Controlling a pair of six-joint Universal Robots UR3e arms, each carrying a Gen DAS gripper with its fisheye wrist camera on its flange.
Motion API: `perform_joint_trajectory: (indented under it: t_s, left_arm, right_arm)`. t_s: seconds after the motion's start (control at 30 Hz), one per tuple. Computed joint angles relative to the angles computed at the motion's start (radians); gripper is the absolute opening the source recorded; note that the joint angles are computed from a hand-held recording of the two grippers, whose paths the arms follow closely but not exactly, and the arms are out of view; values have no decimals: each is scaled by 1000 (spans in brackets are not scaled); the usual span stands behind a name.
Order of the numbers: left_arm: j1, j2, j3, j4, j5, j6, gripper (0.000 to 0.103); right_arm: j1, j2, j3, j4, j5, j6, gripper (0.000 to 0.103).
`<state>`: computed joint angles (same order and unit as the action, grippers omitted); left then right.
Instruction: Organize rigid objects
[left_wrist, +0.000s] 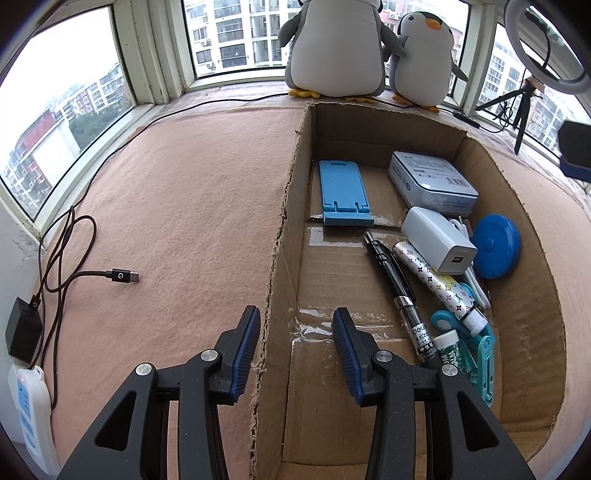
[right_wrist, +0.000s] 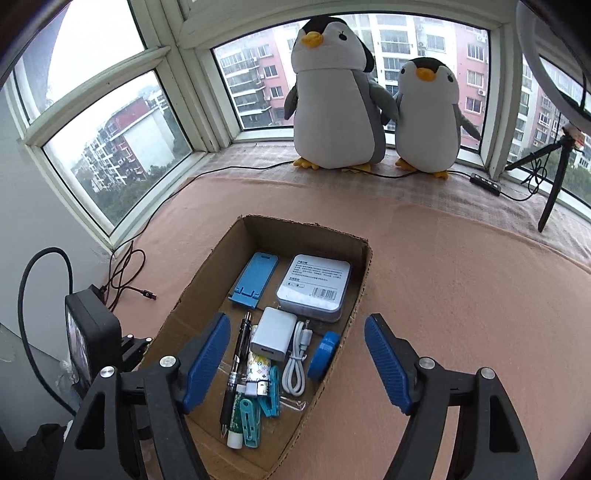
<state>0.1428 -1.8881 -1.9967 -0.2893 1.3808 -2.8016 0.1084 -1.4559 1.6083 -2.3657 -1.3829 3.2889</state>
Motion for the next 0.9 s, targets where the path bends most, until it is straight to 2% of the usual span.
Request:
perform_joint_trajectory:
  t_s: [0.2, 0.33, 0.4, 0.47, 0.6, 0.67, 0.8, 0.9]
  left_arm:
    - [2, 57, -33, 16, 14, -1, 45]
    - [6, 140, -63, 6, 2, -6, 53]
    - [6, 190, -76, -11, -2, -7, 55]
    - [9, 251, -93, -35, -18, -10, 63]
    - [-1, 384, -127, -76, -35, -12, 68]
    - [-1, 449, -136, -108, -52, -16, 74]
    - [10, 584, -150, -190, -85, -27, 78]
    - [12, 662, -151, -236, -94, -34, 84]
  right_arm:
    - [-47, -141, 158, -8, 22, 13, 72]
    - [-69, -230, 227, 5, 20, 19, 73]
    - [-69, -265, 243, 15, 4, 32, 75]
    - [-73, -313, 267, 23, 0, 45, 77]
    - [-58, -391, 290, 38, -45, 66, 81]
    - [-50, -435, 299, 48, -66, 78, 83]
    - [-36, -509, 306, 79, -90, 94, 86]
    - [-2, -537, 297, 89, -136, 103, 88]
